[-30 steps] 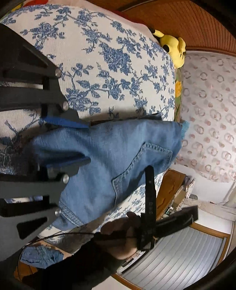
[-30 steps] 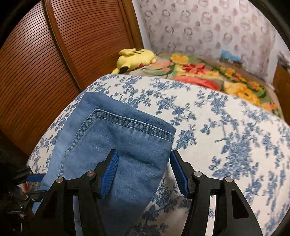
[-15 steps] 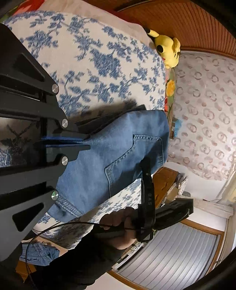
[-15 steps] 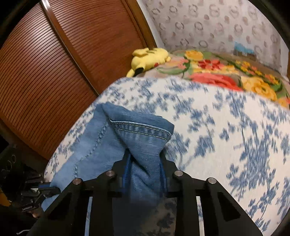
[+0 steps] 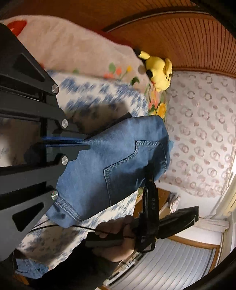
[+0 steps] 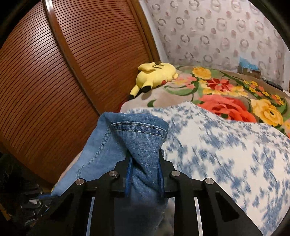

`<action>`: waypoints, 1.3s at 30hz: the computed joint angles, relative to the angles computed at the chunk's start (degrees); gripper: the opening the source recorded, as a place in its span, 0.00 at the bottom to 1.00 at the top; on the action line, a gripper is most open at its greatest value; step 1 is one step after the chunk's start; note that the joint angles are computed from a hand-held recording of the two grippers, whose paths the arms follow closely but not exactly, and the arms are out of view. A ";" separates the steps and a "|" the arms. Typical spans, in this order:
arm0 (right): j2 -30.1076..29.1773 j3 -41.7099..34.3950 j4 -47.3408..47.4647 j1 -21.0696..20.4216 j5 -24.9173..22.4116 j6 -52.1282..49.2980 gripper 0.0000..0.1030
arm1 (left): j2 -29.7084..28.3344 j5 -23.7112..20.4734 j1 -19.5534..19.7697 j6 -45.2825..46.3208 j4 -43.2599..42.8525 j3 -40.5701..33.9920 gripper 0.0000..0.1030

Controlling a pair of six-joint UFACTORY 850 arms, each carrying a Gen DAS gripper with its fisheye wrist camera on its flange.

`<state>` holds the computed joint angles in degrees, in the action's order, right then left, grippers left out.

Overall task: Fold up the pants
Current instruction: 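Grasp the folded jeans with both grippers and lift the bundle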

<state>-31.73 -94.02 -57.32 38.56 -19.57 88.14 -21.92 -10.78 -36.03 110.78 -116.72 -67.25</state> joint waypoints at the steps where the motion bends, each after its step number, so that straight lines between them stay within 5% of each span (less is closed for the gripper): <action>1: -1.58 -1.98 -0.19 -0.26 -0.28 0.23 0.23 | -0.56 0.38 0.40 -0.16 0.60 -0.87 0.03; 10: -15.20 -20.16 7.93 -3.49 -0.98 -3.57 0.22 | -8.42 2.65 4.70 -25.95 30.29 -12.87 0.03; 16: -22.00 -30.19 15.94 -5.08 -1.94 -14.97 0.24 | -11.91 2.20 6.67 -38.92 44.24 -17.78 0.03; 20: -27.23 -38.65 22.61 -5.00 -10.69 -29.22 0.35 | -13.09 1.14 6.49 -46.96 53.02 -18.34 0.03; 23: -27.34 -38.54 15.30 -4.56 -13.51 -26.67 0.44 | -12.94 2.38 5.80 -50.89 57.22 -17.23 0.03; 25: -25.60 -35.26 9.47 -4.54 -11.35 -23.03 0.45 | -13.02 3.09 5.60 -54.31 60.39 -16.98 0.03; 29: -24.90 -32.93 2.99 -4.53 -6.95 -21.32 0.43 | -12.38 4.55 5.33 -51.52 56.99 -15.33 0.03; 31: -28.04 -37.90 10.58 -5.08 -8.07 -29.40 0.22 | -12.38 4.84 5.39 -49.41 54.62 -15.04 0.03; 35: -35.84 -50.14 19.44 -5.86 -16.51 -37.74 0.22 | -12.60 5.41 5.35 -49.40 54.04 -14.98 0.03; 39: -34.02 -46.16 16.91 -5.94 -14.75 -32.62 0.22 | -12.30 5.41 5.53 -41.48 45.32 -14.52 0.04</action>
<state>-65.75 -140.18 -40.41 32.62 -34.32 55.52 -34.22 -5.37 -30.50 69.30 -71.40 -81.77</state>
